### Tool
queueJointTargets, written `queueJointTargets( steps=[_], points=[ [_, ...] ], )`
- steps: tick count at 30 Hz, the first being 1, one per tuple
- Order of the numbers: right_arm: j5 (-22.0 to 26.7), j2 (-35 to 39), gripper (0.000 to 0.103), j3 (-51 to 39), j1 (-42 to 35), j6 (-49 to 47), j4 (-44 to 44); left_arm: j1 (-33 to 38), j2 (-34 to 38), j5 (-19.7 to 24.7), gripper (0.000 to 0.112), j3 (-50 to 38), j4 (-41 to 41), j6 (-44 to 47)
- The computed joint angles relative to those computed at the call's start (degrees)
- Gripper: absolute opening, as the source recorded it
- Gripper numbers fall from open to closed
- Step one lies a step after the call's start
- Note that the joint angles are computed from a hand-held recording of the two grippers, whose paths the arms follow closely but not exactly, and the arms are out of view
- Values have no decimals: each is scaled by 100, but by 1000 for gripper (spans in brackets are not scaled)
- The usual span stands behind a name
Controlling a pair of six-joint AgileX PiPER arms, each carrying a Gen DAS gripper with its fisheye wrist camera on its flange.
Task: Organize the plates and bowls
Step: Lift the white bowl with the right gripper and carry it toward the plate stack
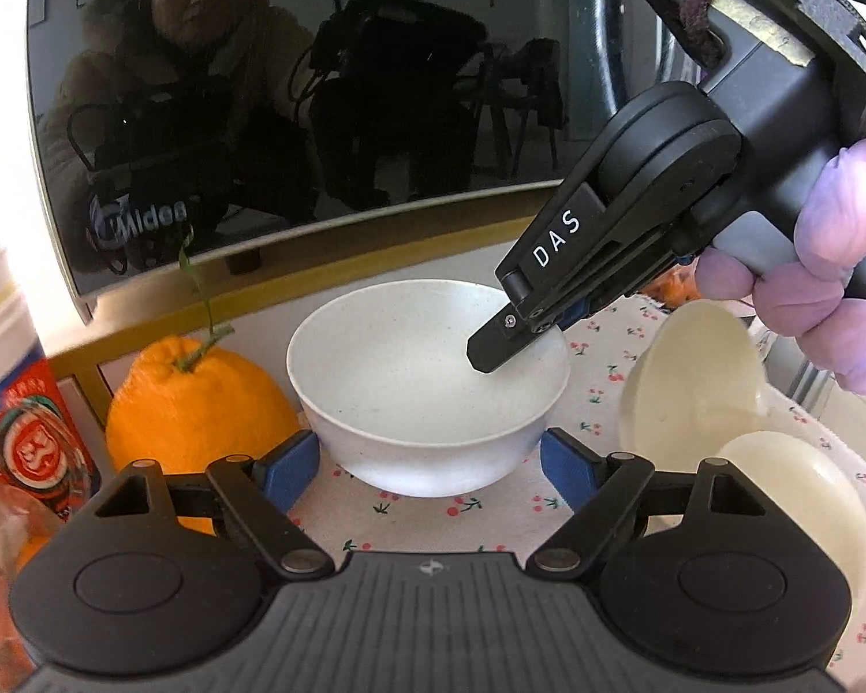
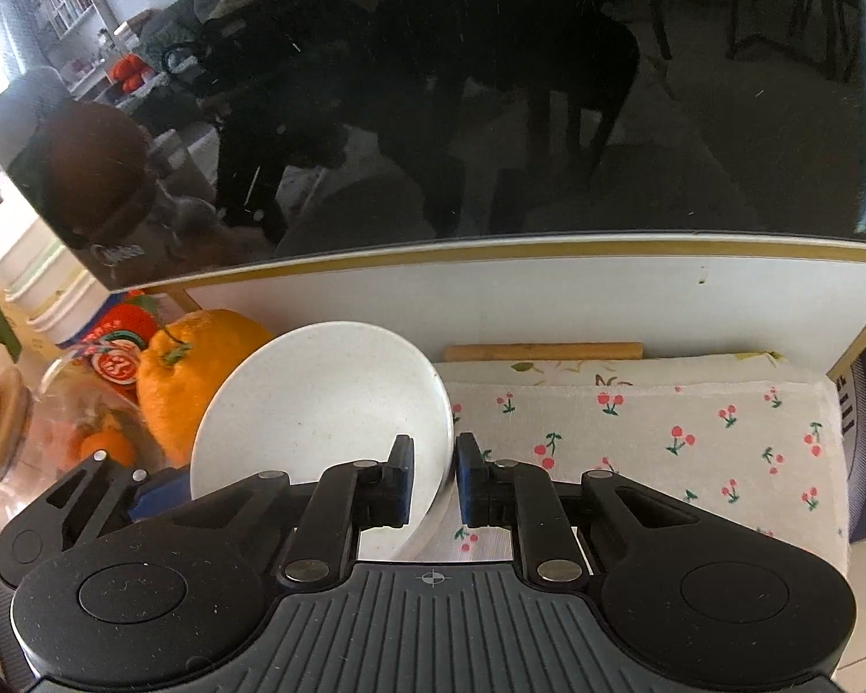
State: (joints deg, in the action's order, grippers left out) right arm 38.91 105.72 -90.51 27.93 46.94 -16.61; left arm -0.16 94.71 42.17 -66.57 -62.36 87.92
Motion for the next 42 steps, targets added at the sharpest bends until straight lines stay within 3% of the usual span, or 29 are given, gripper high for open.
queueJointTargets(
  steps=[15, 27, 36, 42],
  points=[
    [1226, -1241, 15, 291, 1116, 1234, -991, 428, -1613, 1184, 82, 1, 898, -1153],
    [1871, -2620, 15, 1665, 2256, 2981, -1808, 656, -2517, 2007, 80, 502, 1055, -1500],
    [2657, -3429, 15, 2616, 3623, 4558, -2545, 505, -3224, 2244, 79, 1116, 1344, -1851],
    [3088, -3777, 15, 3249, 4576, 5658, -2856, 280, -3593, 2124, 79, 1534, 1586, -1891]
  ],
)
